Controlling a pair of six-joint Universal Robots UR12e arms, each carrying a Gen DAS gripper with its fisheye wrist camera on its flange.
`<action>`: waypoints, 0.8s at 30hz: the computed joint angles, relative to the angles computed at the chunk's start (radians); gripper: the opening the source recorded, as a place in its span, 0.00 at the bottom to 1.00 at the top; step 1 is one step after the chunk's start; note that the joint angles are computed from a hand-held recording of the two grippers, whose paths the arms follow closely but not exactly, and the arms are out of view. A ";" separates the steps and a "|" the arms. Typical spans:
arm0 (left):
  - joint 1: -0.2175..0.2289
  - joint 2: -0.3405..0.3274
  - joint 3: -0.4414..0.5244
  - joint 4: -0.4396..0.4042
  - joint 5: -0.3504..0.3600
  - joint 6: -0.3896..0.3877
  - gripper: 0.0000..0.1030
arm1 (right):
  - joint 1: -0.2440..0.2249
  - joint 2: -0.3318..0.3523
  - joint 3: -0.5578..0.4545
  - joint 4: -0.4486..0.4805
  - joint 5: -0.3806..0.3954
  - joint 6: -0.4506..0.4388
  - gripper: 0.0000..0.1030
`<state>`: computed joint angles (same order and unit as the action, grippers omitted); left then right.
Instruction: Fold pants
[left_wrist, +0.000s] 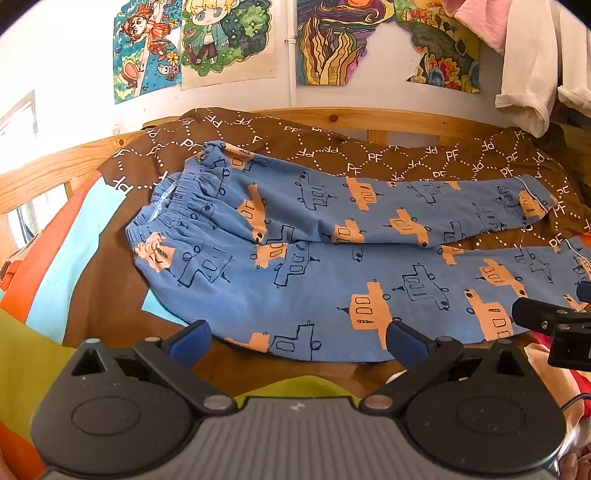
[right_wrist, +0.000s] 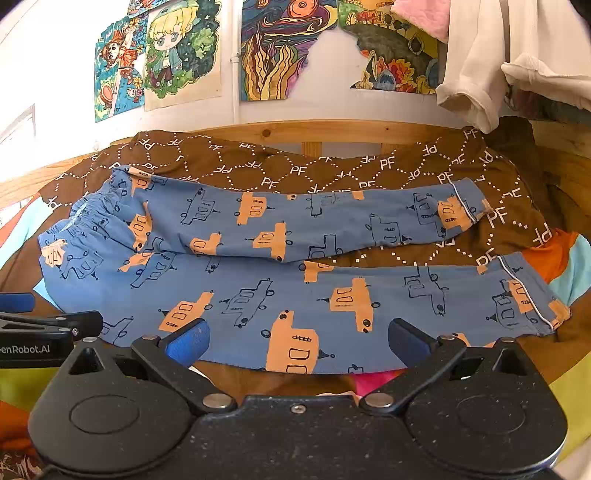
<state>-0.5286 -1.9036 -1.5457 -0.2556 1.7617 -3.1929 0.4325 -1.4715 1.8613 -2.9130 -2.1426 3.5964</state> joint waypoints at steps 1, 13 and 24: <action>0.000 0.000 0.000 0.000 0.000 0.000 1.00 | 0.000 0.000 0.000 0.000 0.000 0.000 0.99; 0.000 0.000 0.000 0.002 0.000 0.001 1.00 | -0.001 -0.001 0.001 0.001 0.003 0.001 0.99; -0.003 -0.003 0.005 -0.001 0.003 0.000 1.00 | -0.002 -0.002 0.004 0.000 0.006 0.002 0.99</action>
<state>-0.5317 -1.9065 -1.5406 -0.2568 1.7651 -3.1928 0.4303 -1.4731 1.8651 -2.9133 -2.1366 3.5984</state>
